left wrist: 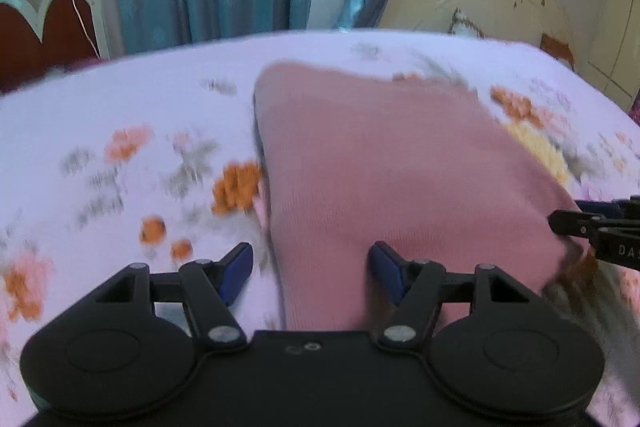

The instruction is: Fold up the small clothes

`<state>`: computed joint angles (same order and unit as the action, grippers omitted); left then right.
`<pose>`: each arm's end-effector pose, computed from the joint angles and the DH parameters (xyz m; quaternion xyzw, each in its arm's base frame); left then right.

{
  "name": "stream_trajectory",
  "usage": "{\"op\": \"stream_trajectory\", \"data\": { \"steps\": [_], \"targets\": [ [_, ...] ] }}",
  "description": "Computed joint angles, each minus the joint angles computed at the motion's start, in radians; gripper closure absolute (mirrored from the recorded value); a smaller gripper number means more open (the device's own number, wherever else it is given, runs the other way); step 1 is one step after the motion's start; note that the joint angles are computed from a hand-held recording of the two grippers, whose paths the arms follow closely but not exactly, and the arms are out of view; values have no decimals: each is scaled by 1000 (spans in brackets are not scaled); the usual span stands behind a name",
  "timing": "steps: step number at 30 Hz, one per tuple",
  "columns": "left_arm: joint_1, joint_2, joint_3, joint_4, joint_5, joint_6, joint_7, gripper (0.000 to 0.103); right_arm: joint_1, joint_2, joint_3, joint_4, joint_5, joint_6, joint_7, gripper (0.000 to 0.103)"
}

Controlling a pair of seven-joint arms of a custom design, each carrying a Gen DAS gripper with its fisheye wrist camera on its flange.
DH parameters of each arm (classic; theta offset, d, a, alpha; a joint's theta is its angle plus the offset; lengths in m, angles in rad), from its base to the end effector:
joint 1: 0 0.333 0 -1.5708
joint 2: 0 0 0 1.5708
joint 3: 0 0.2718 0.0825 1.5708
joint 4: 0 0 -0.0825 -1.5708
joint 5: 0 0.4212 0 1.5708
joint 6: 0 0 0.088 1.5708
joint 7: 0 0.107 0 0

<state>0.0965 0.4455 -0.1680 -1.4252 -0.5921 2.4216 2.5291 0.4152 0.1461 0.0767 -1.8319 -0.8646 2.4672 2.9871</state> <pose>0.7481 -0.0350 0.4567 -0.4113 0.8292 -0.3470 0.1514 0.5892 0.3153 0.4454 -0.5198 0.7570 -0.2865 0.2733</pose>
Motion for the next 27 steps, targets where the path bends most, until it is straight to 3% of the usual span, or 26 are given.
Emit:
{"op": "stream_trajectory", "data": {
  "steps": [3, 7, 9, 11, 19, 20, 21, 23, 27],
  "targets": [
    [13, -5, -6, -20, -25, -1, 22, 37, -5, -34, -2, -59, 18, 35, 106, 70],
    [19, -2, 3, 14, -10, -70, 13, 37, -9, -80, 9, -96, 29, 1, 227, 70],
    [26, 5, 5, 39, -7, -103, 19, 38, -19, -81, 15, -106, 70, 14, 217, 70],
    [30, 14, 6, 65, -7, -120, 14, 37, -14, -76, 25, -74, 82, -39, 193, 70],
    [43, 130, -9, 265, -1, -205, -1, 23, 14, -36, 35, 41, 30, -142, 206, 69],
    [40, 152, -10, 298, 7, -218, -15, 23, 16, -28, 33, 51, 33, -142, 209, 67],
    [38, 174, -11, 332, 16, -231, -30, 22, 18, -19, 30, 65, 35, -143, 211, 52],
    [31, 214, -13, 391, 36, -249, -62, 20, 24, -3, 21, 90, 12, -151, 233, 32],
    [9, 318, -18, 544, 86, -305, -156, 19, 10, 34, 2, 135, 27, -109, 166, 32]
  ]
}}
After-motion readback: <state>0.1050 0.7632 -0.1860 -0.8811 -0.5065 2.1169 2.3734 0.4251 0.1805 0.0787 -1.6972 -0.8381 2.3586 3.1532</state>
